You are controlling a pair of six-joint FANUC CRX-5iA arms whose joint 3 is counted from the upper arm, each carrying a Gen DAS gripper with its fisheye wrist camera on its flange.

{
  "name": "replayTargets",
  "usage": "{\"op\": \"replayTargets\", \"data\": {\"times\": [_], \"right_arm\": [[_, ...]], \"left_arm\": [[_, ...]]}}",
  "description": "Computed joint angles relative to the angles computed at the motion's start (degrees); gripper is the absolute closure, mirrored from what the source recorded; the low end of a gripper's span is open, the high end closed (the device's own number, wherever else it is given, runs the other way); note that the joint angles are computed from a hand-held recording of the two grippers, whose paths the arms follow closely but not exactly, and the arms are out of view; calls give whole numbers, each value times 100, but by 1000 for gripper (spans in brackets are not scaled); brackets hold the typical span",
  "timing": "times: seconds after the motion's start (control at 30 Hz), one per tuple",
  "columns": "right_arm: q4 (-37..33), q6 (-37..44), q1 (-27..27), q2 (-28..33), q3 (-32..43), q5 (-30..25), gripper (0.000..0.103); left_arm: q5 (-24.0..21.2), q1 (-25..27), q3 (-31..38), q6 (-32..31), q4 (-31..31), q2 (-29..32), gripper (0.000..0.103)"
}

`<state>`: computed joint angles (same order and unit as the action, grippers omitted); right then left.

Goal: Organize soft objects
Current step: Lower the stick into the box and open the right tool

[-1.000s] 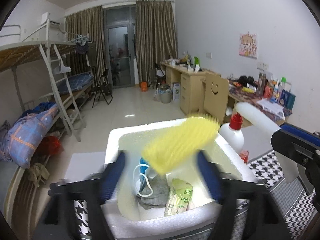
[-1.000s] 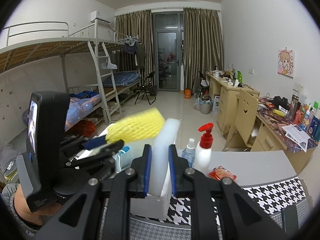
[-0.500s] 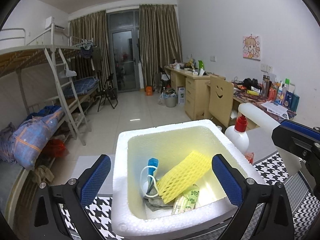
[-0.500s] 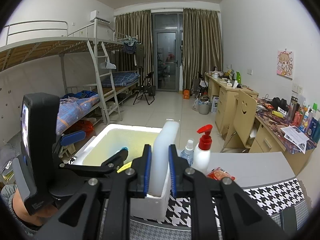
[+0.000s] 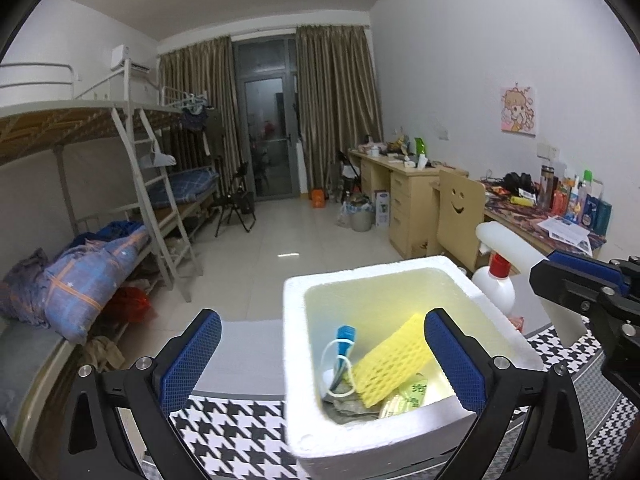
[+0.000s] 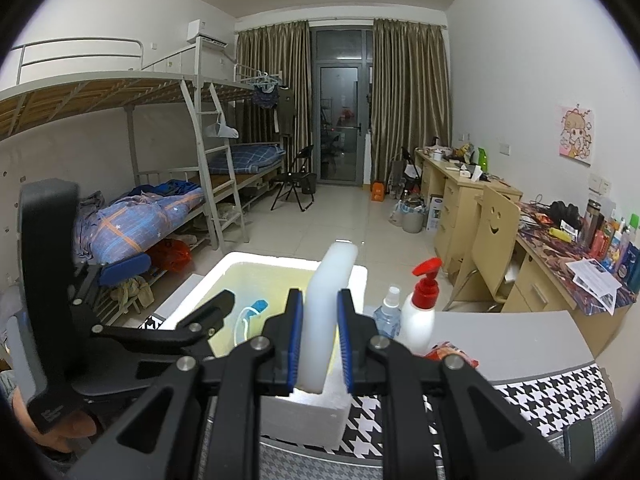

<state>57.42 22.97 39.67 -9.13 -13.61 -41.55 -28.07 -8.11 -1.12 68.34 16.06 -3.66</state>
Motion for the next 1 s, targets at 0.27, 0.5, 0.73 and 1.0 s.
{"op": "replayTargets", "data": {"times": [0.27,0.5,0.73,1.0], "right_arm": [[-149,198,10,93,118,111,84],[-262,355,32,225,266,187,84],[-431,539,41,363,423,170,84],[-696,817,-28,467,570,218,84]], "left_arm": [[75,172,-186,92,21,-168,1],[103,302,-221,382,-151,-280,1],[177,423,-352,542,-248,-384,1],[168,530,-448,693,-355,-489,1]]}}
